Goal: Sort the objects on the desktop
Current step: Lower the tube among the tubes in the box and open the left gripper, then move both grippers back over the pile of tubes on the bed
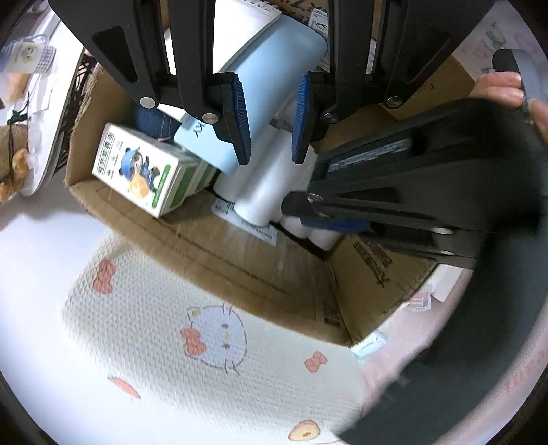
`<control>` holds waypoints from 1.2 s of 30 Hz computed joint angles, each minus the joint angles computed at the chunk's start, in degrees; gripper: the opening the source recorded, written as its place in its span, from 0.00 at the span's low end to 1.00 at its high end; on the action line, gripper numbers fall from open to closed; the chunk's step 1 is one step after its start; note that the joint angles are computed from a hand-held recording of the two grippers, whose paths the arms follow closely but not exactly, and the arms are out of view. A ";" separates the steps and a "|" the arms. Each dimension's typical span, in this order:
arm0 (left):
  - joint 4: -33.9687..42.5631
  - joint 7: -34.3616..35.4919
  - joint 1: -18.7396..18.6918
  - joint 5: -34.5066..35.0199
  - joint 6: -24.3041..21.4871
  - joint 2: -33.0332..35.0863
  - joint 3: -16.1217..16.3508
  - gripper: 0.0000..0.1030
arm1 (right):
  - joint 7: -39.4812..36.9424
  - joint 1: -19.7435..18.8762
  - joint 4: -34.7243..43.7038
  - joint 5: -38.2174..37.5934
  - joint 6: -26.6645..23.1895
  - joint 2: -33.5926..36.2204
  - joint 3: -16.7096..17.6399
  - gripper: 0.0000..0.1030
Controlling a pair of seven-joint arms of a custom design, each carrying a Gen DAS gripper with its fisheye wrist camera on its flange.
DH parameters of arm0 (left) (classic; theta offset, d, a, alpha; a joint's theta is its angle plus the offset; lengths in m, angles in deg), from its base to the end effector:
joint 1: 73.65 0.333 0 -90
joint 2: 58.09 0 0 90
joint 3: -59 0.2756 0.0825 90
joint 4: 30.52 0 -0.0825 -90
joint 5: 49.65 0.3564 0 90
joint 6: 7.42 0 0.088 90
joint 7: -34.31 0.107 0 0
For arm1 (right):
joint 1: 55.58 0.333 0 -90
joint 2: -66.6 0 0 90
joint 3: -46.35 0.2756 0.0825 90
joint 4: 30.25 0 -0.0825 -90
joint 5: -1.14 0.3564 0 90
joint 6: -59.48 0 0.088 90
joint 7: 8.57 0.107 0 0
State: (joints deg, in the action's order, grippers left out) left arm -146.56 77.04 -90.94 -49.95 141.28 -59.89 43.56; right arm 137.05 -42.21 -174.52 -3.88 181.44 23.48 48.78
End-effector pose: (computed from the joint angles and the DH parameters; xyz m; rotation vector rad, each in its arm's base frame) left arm 0.4754 -0.3070 0.5009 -2.3335 1.8033 -0.9088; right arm 0.3449 0.0954 0.5339 -1.2181 2.5137 -0.2396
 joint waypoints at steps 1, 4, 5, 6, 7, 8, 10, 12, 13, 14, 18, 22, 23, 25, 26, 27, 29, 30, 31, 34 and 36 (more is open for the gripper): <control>-1.55 0.04 0.27 0.87 0.90 -1.60 0.25 0.14 | -0.36 -0.01 0.94 -0.10 -0.22 0.67 -0.09 0.20; -4.94 -1.32 1.67 3.03 4.10 -4.88 0.11 0.14 | -1.29 -0.25 3.52 -0.36 -0.26 3.16 -0.32 0.20; -8.08 0.48 1.90 1.06 5.47 -7.58 0.92 0.14 | -1.50 -0.32 4.09 -0.37 0.02 3.88 -0.38 0.20; -9.33 0.58 2.39 0.54 6.78 -8.58 0.76 0.14 | -1.69 -0.39 4.82 -0.34 0.13 4.55 -0.42 0.20; -11.89 2.49 2.67 -1.43 7.97 -11.12 1.61 0.14 | -2.15 -0.37 5.57 -0.24 0.42 5.23 -0.60 0.20; -13.93 2.43 3.46 -1.84 9.58 -12.62 1.36 0.14 | -2.52 -0.39 6.46 -0.03 0.81 6.11 -0.81 0.20; -16.60 3.27 4.57 -3.34 12.56 -14.66 1.34 0.14 | -3.55 -0.37 8.35 0.37 1.18 7.84 -1.16 0.20; -18.76 4.70 5.33 -4.95 15.26 -16.11 1.43 0.14 | -4.54 -0.48 10.15 0.53 0.80 8.94 -1.24 0.20; -19.87 4.46 6.43 -4.83 16.17 -16.98 0.87 0.14 | -5.38 -0.57 11.77 0.38 0.45 10.23 -1.31 0.20; -21.40 3.67 8.11 -4.07 16.89 -18.50 0.10 0.14 | -5.90 -0.71 12.81 0.24 0.31 11.14 -1.26 0.20; -26.32 4.63 11.40 -3.86 18.67 -23.63 -0.51 0.14 | -8.31 -1.16 17.19 -0.26 0.39 15.00 -1.30 0.20; -30.03 4.18 16.05 -1.92 17.56 -28.61 -2.86 0.14 | -11.22 -1.03 22.02 1.17 2.25 18.98 -1.97 0.20; -31.09 3.86 17.55 -0.93 17.25 -30.01 -3.76 0.14 | -12.13 -0.95 22.65 1.87 3.14 19.71 -2.23 0.20; -32.66 3.44 19.32 0.12 16.58 -32.01 -4.68 0.14 | -14.66 -0.63 23.91 3.81 5.85 21.43 -2.98 0.20; -33.71 3.56 19.39 0.00 16.37 -32.79 -4.33 0.14 | -15.47 -0.58 24.92 4.70 6.84 22.53 -3.13 0.20; -34.69 4.26 18.54 -0.81 16.22 -33.29 -3.13 0.14 | -16.41 -0.57 25.90 5.28 7.43 23.49 -3.17 0.20; -35.70 5.70 17.05 -2.69 15.56 -33.54 -1.00 0.14 | -18.44 -0.66 29.05 5.90 7.97 26.55 -3.10 0.20; -36.08 6.40 16.67 -3.45 15.60 -33.46 -0.29 0.14 | -19.43 -0.74 30.47 6.14 7.92 27.89 -3.04 0.20; -36.44 6.99 16.58 -4.00 15.59 -33.49 0.12 0.14 | -20.87 -0.76 32.42 6.70 7.58 29.56 -3.12 0.20; -36.22 9.44 17.09 -4.49 15.23 -32.07 0.87 0.14 | -25.46 -1.22 37.97 10.74 5.90 34.49 -3.88 0.20; -35.43 11.29 16.65 -5.59 14.66 -30.19 2.12 0.14 | -27.48 -2.19 41.78 13.61 4.21 37.78 -4.26 0.20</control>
State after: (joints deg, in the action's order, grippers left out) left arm -181.99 88.33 -74.29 -55.54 155.94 -90.08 45.68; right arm 109.58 -44.39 -132.74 9.73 185.66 61.26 44.52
